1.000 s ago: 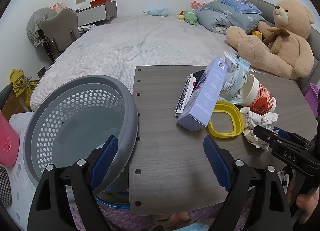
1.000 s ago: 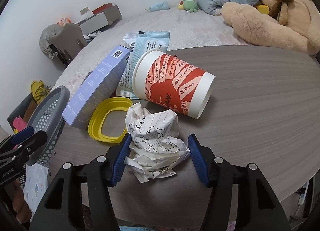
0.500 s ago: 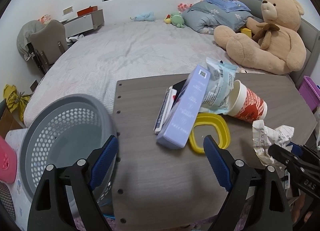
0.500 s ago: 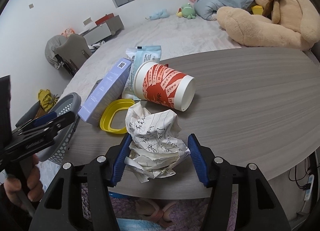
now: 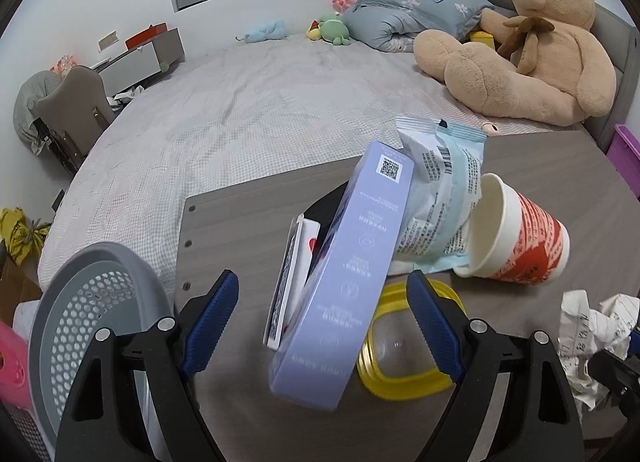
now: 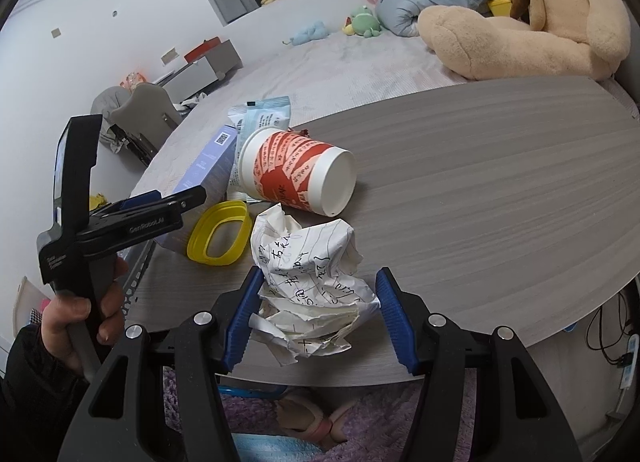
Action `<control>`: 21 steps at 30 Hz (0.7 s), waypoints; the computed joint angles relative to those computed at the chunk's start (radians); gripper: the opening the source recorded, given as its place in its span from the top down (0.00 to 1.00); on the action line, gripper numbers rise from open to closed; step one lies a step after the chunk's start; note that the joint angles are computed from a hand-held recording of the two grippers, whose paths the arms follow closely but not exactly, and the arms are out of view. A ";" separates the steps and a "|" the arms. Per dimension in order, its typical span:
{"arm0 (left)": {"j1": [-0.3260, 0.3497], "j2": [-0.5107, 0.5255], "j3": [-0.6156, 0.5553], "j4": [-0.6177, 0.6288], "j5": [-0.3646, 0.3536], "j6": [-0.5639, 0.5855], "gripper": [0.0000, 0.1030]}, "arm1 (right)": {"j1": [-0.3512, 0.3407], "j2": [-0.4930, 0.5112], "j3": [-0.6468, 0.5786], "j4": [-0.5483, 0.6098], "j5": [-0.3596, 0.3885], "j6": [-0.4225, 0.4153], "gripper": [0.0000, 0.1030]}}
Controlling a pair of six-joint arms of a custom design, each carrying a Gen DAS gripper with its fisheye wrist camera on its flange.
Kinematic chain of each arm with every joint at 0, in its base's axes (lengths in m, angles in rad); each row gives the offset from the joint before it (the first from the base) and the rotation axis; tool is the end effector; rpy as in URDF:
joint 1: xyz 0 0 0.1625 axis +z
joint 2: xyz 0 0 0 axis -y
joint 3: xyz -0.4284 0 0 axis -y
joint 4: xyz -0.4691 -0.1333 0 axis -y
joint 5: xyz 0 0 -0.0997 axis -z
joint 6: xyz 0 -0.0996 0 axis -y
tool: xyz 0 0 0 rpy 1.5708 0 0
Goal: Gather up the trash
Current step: 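Grasp the lavender box upright with the left gripper while the right holds the crumpled paper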
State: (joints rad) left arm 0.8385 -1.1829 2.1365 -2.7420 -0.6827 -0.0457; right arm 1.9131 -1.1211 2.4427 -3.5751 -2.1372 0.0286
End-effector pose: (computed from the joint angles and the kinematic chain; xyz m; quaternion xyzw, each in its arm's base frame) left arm -0.2074 -0.5457 0.1367 0.2582 0.8610 -0.2527 0.3580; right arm 0.2203 -0.3804 0.0914 0.0489 -0.9083 0.3645 0.1995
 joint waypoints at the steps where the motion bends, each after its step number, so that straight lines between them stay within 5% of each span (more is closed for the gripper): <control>1: 0.003 0.009 -0.008 -0.006 -0.002 0.008 0.20 | -0.004 0.001 0.001 -0.003 0.003 0.001 0.45; 7: 0.013 0.042 -0.042 0.025 -0.001 0.018 0.45 | -0.024 -0.002 0.003 -0.002 0.022 0.001 0.45; 9: 0.013 0.043 -0.042 0.028 -0.008 0.018 0.60 | -0.027 -0.005 0.005 -0.004 0.024 0.002 0.45; 21: -0.003 -0.022 -0.008 0.043 -0.042 -0.038 0.67 | -0.027 -0.003 0.006 -0.014 0.022 0.000 0.45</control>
